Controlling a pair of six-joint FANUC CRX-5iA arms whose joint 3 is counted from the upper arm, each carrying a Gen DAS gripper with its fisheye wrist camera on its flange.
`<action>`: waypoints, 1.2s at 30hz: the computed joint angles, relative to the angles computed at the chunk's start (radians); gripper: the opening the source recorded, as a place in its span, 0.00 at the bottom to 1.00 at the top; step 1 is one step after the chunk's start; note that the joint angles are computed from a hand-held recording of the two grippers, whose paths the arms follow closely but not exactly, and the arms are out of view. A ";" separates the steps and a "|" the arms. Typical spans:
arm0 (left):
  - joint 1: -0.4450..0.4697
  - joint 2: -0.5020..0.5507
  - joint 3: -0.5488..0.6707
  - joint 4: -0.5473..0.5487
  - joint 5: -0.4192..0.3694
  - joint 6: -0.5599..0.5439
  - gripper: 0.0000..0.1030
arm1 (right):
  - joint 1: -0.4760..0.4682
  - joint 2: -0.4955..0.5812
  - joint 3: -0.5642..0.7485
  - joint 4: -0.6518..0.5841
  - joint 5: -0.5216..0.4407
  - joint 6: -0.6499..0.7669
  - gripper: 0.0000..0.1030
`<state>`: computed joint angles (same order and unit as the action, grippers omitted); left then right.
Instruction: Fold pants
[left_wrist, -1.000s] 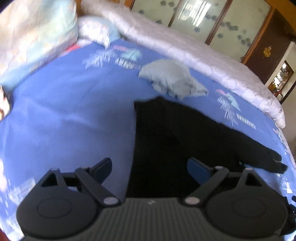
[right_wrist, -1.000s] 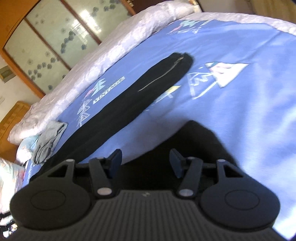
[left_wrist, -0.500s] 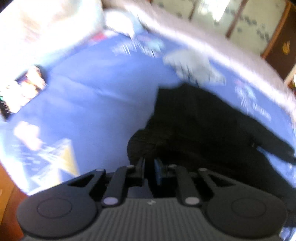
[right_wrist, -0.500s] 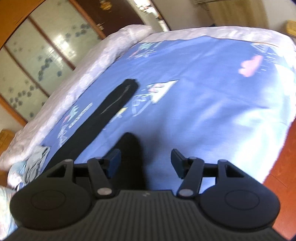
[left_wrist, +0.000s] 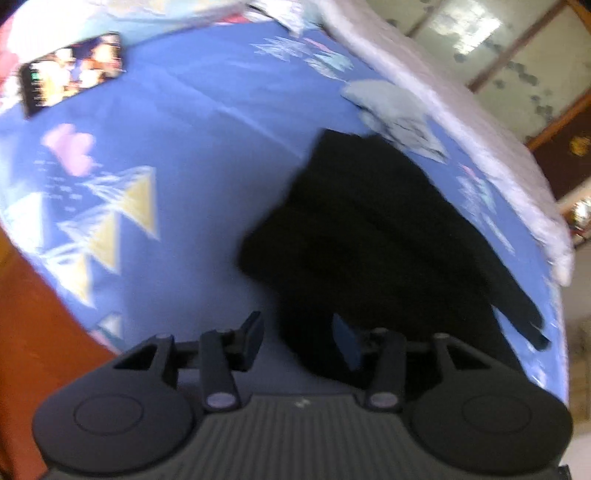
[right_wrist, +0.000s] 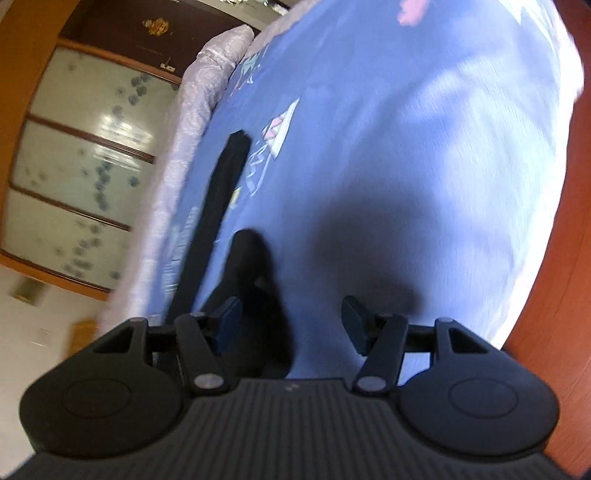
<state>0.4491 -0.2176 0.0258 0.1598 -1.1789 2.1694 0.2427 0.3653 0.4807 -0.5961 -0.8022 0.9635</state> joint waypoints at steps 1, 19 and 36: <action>-0.011 0.003 -0.006 0.010 0.017 -0.015 0.41 | -0.024 -0.011 -0.005 -0.071 -0.018 0.021 0.61; -0.131 0.215 0.131 -0.107 -0.043 -0.010 0.31 | -0.029 0.125 0.172 -0.130 0.016 -0.061 0.06; -0.108 0.182 0.071 -0.070 0.012 -0.059 0.42 | 0.071 0.126 0.184 0.201 -0.037 -0.006 0.68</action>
